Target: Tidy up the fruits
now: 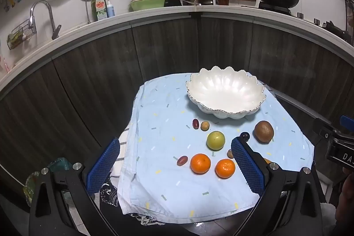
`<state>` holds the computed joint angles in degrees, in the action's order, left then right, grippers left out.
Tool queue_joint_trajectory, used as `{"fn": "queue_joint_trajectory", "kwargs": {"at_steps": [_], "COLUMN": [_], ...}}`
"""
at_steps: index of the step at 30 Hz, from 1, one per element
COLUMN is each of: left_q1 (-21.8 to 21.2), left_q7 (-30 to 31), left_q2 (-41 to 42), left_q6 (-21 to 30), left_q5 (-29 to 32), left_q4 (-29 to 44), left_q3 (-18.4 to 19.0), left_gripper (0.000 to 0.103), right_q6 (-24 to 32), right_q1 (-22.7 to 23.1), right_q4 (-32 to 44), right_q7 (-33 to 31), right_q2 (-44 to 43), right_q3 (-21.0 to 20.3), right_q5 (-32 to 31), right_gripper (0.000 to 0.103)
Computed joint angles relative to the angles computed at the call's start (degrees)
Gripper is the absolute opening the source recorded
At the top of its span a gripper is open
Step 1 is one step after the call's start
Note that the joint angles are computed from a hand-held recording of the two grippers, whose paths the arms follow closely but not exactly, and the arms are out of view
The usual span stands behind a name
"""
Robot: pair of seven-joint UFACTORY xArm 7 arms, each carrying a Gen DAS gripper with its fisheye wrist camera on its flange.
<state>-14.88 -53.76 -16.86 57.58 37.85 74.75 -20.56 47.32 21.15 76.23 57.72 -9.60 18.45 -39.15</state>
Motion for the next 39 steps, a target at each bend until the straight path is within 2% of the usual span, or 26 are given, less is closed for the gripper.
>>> {"fn": "queue_joint_trajectory", "kwargs": {"at_steps": [8, 16, 39], "left_q1": [0.13, -0.01, -0.07], "left_q7": [-0.57, 0.00, 0.24], "left_q2": [-0.69, 0.21, 0.03], "left_q6": [-2.18, -0.93, -1.35], "left_q5": [-0.02, -0.83, -1.02], "left_q4": [-2.34, -0.68, -1.10], "left_q3": [0.27, 0.17, 0.58], "left_gripper": [0.102, 0.102, 0.102], "right_q6": [0.41, 0.49, 0.70], "right_q1": [0.11, 0.25, 0.33], "right_q4": [0.18, 0.16, 0.36], "right_q7": [-0.25, -0.77, -0.90], "right_q2": [0.09, 0.01, 0.19], "right_q3": [-0.03, -0.09, -0.11], "right_q5": [0.18, 0.68, 0.82], "right_gripper": [0.103, 0.103, 0.103]}}
